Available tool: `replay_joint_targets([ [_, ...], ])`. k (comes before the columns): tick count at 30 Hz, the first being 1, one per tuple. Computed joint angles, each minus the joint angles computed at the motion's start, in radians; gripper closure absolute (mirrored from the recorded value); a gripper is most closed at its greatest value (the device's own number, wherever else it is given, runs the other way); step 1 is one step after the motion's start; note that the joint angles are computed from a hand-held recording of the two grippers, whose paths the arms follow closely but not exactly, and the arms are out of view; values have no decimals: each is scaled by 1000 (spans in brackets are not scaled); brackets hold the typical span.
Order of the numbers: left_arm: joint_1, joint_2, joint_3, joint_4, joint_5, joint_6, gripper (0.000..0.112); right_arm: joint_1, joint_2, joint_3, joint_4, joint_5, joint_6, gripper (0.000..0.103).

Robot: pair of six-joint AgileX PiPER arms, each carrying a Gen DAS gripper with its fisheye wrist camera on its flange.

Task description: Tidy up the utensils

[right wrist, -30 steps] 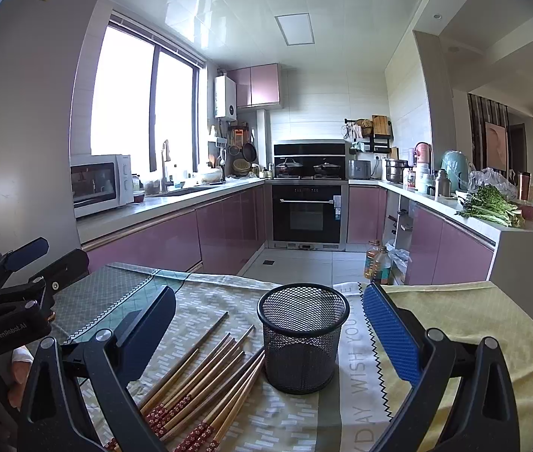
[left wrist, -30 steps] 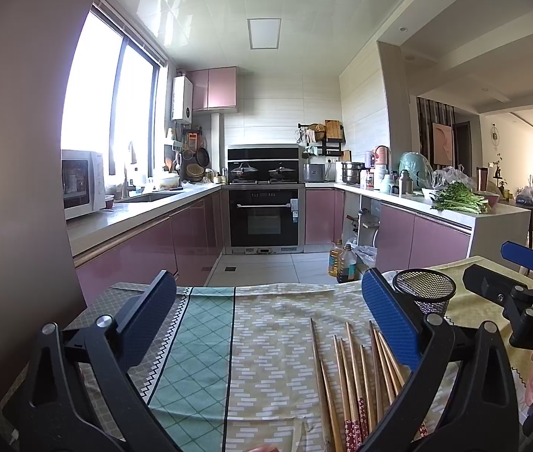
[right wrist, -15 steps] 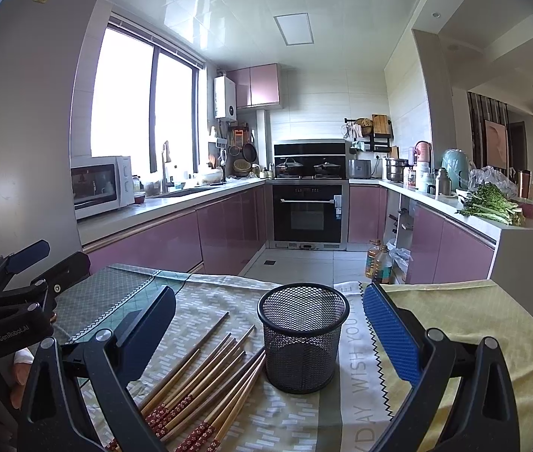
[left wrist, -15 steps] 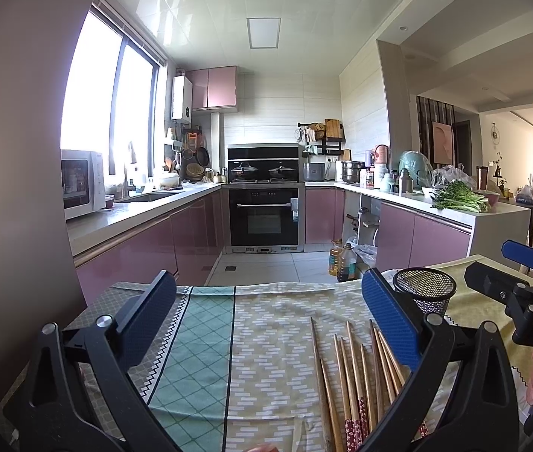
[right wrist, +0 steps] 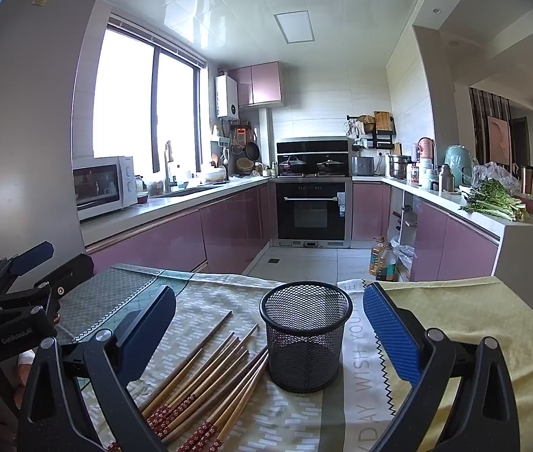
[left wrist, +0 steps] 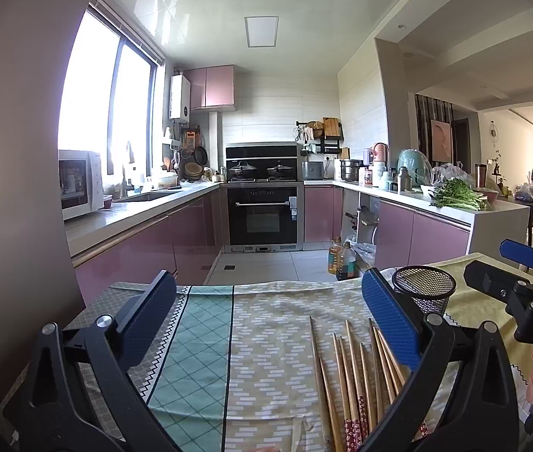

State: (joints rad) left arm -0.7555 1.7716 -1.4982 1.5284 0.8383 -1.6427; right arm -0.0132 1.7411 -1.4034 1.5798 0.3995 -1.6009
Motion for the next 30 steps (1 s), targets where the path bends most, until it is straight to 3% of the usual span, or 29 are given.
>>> replay_joint_targets([
  [7,13,6,-14,-41,-23,47,15,-12,15,-26,-113,52,116,6],
  [13,86,31,-86,-289,-127,286,15,-11,86,-143,-461,196,433,10],
  [17,153,86,-178,-579,-153,584,15,26,189,-284,-776,298,726,22],
  [20,194,137,-244,-767,-147,773,17,36,265,-379,-887,387,848,33],
  [25,242,255,-384,-1025,-96,1031,29,52,320,-442,-971,435,935,44],
  [30,267,366,-533,-1208,-22,1209,48,51,370,-537,-1010,521,990,64],
])
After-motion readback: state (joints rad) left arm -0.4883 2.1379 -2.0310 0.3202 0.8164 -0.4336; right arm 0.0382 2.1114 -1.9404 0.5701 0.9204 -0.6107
